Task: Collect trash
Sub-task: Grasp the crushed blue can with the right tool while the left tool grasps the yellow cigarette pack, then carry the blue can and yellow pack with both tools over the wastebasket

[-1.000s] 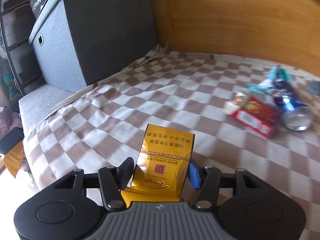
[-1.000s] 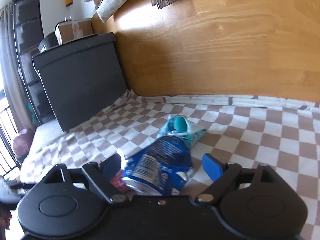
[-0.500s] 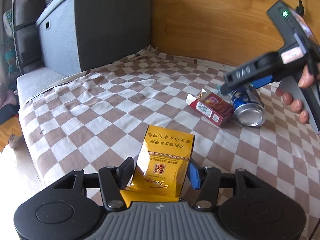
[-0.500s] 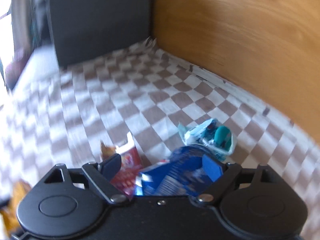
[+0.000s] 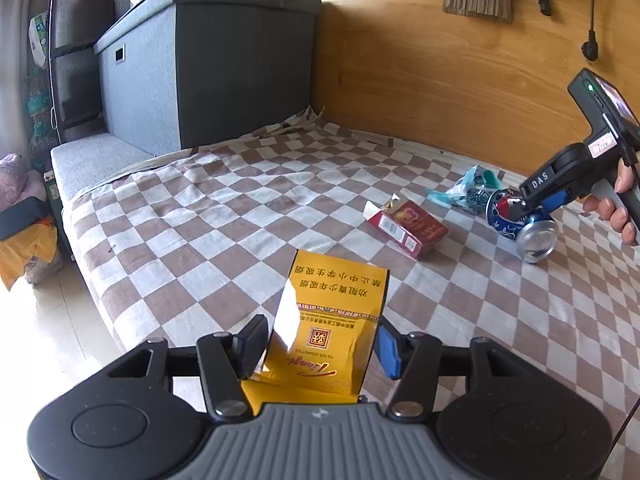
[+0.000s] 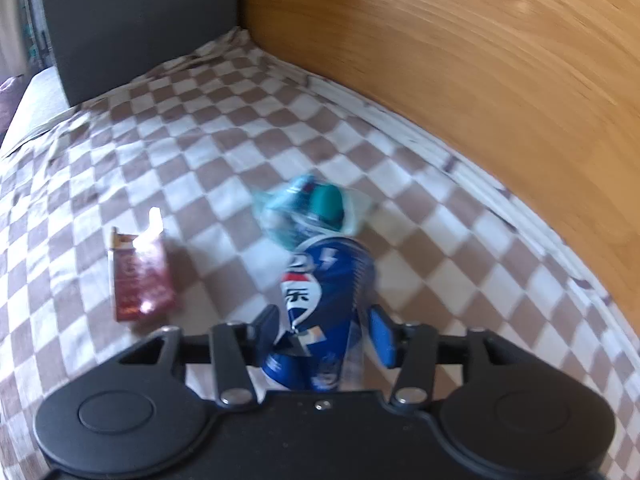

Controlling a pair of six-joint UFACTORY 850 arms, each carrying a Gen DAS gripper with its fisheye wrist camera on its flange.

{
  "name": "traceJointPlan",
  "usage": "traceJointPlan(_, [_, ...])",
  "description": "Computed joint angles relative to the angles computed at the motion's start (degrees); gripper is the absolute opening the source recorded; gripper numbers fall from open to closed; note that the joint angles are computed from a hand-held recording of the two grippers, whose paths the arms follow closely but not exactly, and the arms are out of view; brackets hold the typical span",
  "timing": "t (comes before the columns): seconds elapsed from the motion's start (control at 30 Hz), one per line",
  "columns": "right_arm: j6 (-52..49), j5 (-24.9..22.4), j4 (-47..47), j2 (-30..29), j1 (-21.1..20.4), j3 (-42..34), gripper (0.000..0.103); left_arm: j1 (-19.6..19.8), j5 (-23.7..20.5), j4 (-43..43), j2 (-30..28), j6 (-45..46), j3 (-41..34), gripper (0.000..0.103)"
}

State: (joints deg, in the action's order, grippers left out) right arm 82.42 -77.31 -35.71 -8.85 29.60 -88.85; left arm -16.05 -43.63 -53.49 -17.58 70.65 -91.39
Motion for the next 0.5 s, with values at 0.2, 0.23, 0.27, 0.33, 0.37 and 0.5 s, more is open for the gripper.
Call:
traceJointPlan(0.2, [2.64,2.48,1.40,3.63,-0.12,4.74,0.042,0.51,-0.56,1.00,3.01,-1.47,2.46,0.057])
traceJointPlan(0.23, [2.36,2.23,1.05,3.71,0.33,4.79,0.041,0.69,-0.63,1.11,3.48,-1.98,2.77,0.057])
traceJointPlan(0.27, [2.43,1.99,0.31,3.87,1.02,4.96,0.041,0.90,-0.76,1.15,3.87,-2.65,2.98,0.057])
traceJointPlan(0.33, [2.97,2.37,-1.18,4.72,2.65,5.67,0.039,1.37,-1.06,0.96,4.59,-3.74,3.38,0.057])
traceJointPlan(0.37, [3.43,2.36,-2.06,5.05,3.62,5.88,0.038,1.54,-1.04,0.91,4.94,-4.12,3.59,0.057])
traceJointPlan(0.5, [5.82,1.52,-5.79,5.95,7.56,6.67,0.035,2.38,-1.21,0.44,6.83,-4.81,5.13,0.057])
